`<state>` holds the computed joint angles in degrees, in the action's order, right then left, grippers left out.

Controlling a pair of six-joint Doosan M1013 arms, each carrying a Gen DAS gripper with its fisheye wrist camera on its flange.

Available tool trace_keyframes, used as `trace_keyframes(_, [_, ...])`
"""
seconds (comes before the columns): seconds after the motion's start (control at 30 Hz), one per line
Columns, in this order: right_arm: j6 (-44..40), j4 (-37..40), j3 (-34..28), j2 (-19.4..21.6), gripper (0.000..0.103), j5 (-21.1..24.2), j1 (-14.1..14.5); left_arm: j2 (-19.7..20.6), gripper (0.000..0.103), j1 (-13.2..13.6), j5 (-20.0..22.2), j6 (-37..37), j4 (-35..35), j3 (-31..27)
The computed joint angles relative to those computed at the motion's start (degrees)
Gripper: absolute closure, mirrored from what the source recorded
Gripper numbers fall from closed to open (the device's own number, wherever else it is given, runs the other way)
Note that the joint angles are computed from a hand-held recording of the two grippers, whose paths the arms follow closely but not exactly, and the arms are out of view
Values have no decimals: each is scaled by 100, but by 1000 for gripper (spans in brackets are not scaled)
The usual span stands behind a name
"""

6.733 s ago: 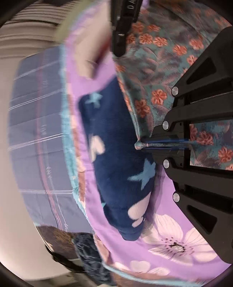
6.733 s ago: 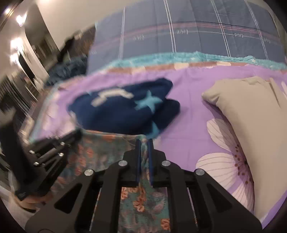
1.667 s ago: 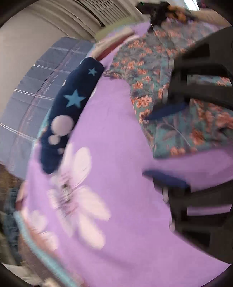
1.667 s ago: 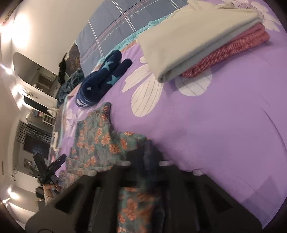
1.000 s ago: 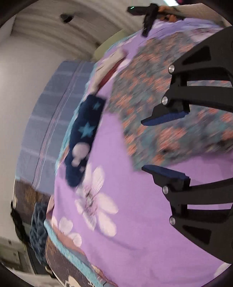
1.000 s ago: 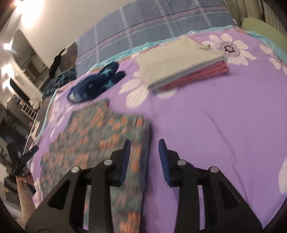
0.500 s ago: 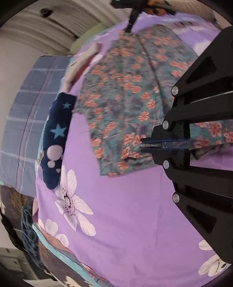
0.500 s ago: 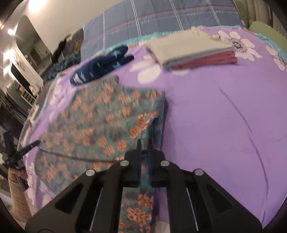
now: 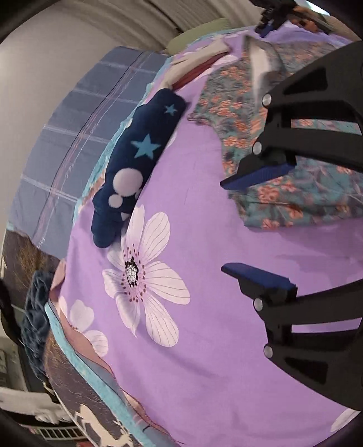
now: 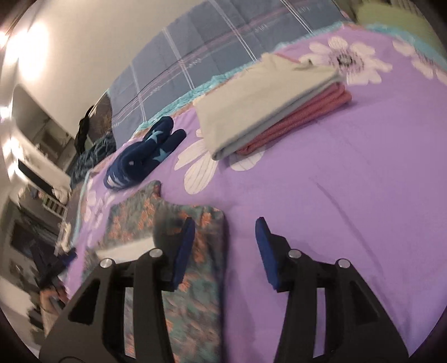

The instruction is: Fold small clothes

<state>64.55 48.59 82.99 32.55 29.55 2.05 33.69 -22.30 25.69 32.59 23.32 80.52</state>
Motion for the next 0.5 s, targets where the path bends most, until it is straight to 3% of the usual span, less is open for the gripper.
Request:
trace_keyframes(0.07, [-299,95,14,-13,56,32,-6,-27,46,12,-209,612,-446,74])
trace_keyframes(0.17, [-838,131,-45,-10,56,92,56,57,46,-25,-131,1537,-916,-35])
trace_keyframes(0.27, [-703,-788,-282,94,51,173,237,275,44,-46,245,2508,-1517,-348])
trace_keyframes(0.4, [51,-1709,-792,417,50,333,365,567,44,-75,633,2426,-1246,-776])
trace_keyframes(0.47, [104,-1559,-1056,603,52,574,331,612,65,-26,477,2691,-1570,-829])
trace_keyframes(0.5, [172,-1547,-1157,675,59,651,321,626,92,-7,444,2814,-1714,-855])
